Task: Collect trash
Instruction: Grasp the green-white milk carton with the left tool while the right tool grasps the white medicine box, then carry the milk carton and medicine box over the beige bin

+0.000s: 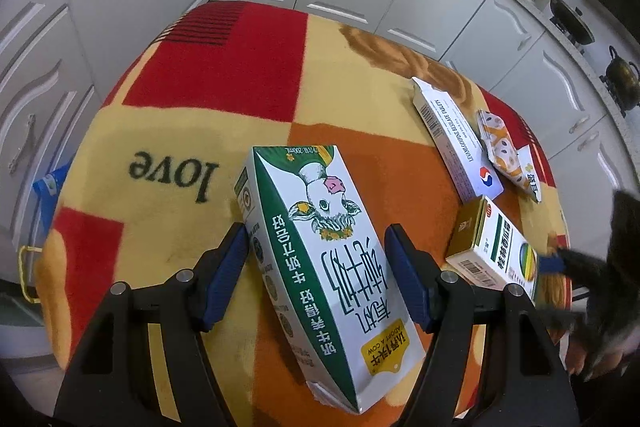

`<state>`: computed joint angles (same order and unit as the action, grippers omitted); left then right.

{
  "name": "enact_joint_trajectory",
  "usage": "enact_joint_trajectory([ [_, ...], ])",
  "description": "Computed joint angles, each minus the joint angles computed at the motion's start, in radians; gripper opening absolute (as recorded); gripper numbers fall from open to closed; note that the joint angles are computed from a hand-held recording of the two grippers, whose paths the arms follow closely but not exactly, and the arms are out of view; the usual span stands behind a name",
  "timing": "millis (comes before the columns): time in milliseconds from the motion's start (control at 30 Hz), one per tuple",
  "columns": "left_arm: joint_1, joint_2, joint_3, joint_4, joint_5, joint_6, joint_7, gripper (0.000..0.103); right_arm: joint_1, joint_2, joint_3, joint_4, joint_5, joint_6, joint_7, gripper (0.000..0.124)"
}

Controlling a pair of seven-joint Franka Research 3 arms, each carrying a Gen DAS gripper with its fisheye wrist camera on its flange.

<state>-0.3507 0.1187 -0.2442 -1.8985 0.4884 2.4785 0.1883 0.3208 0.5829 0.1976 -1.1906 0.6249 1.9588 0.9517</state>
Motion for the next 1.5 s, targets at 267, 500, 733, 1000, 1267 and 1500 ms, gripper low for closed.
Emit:
enact_joint_trajectory([
  [267, -0.009, 0.013, 0.002, 0.022, 0.012, -0.034, -0.032, 0.072, 0.085, -0.141, -0.030, -0.214, -0.113, 0.328, -0.046, 0.081],
  [500, -0.038, 0.058, -0.001, 0.088, 0.064, -0.117, -0.009, 0.078, 0.143, -0.018, -0.046, -0.053, -0.253, 0.278, 0.096, 0.080],
  [733, -0.064, 0.043, -0.002, 0.088, 0.108, -0.146, -0.055, 0.059, 0.097, -0.110, -0.018, -0.201, -0.193, 0.383, 0.086, 0.053],
  [1000, -0.108, 0.083, -0.015, 0.182, 0.184, -0.154, -0.075, 0.057, 0.033, -0.265, -0.006, -0.395, -0.023, 0.477, 0.000, 0.053],
  [1267, -0.187, 0.225, 0.002, 0.394, 0.198, -0.195, -0.015, 0.057, 0.005, -0.327, -0.030, -0.468, 0.062, 0.536, 0.002, 0.053],
  [1500, -0.258, 0.363, 0.034, 0.610, 0.171, -0.237, 0.090, 0.056, -0.021, -0.390, -0.052, -0.540, 0.109, 0.585, -0.014, 0.053],
])
